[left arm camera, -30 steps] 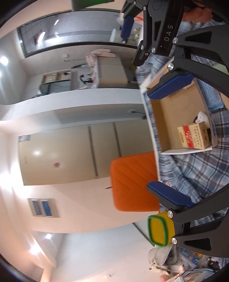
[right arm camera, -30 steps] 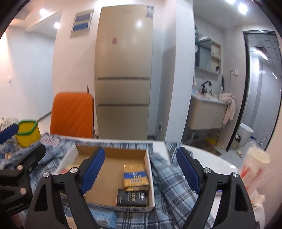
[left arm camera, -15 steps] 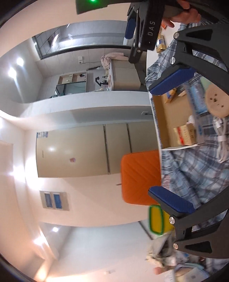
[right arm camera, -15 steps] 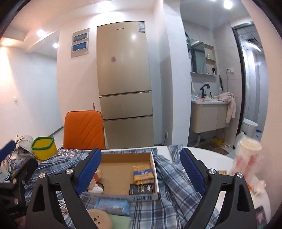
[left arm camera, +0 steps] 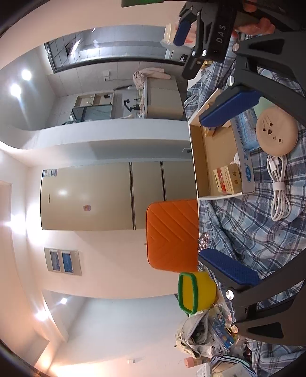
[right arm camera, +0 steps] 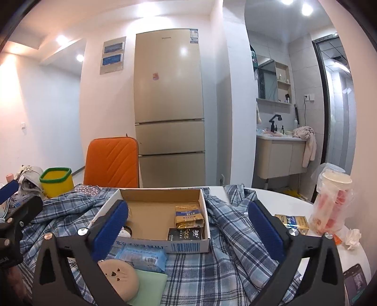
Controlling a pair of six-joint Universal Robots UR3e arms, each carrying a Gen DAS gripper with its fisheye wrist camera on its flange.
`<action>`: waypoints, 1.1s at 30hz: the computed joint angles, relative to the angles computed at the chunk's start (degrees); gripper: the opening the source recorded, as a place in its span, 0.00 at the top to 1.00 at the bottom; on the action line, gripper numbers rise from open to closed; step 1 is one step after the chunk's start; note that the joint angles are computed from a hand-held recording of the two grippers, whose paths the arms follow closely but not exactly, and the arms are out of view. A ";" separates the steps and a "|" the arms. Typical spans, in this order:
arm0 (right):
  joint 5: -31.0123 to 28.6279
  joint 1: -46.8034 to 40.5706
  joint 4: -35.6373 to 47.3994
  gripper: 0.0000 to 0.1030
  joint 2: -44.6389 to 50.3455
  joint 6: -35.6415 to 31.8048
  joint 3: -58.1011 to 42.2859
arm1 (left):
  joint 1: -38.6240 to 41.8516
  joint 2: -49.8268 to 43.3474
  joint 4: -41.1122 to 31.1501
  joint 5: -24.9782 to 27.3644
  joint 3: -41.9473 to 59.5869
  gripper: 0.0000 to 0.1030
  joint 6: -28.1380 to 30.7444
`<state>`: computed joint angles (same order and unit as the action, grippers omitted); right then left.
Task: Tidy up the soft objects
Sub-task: 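Withdraw both grippers and move the left toward the round beige cat-face pad, then grasp the round beige cat-face pad with the left gripper and lift it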
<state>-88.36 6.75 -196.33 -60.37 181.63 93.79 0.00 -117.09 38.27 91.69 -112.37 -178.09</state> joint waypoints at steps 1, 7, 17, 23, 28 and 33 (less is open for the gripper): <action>0.17 -0.03 -0.85 0.00 -0.07 -0.08 0.40 | -0.35 -0.07 0.17 -0.13 -0.06 0.00 0.53; 2.34 -0.89 -0.70 0.00 -1.89 1.25 2.03 | -1.05 0.94 -5.56 -2.96 0.89 0.00 3.74; 3.28 -1.39 7.76 0.00 -1.96 0.73 -0.66 | 0.13 1.59 -31.17 -9.79 9.56 0.00 5.65; 2.83 -1.53 8.79 0.00 -2.10 0.87 -0.73 | -1.48 -0.01 -45.59 -14.03 15.80 0.08 13.55; 2.50 -1.52 9.10 0.00 -2.12 0.91 -0.84 | -2.50 -3.29 -58.85 -14.73 23.63 0.18 15.60; 2.07 -1.47 10.02 0.00 -1.92 0.87 -1.26 | -2.13 -4.65 -65.62 -15.88 26.96 0.18 15.83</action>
<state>-86.28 5.28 -186.30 -62.29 182.50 92.53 -2.13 -121.74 -27.34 75.81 -85.41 -162.27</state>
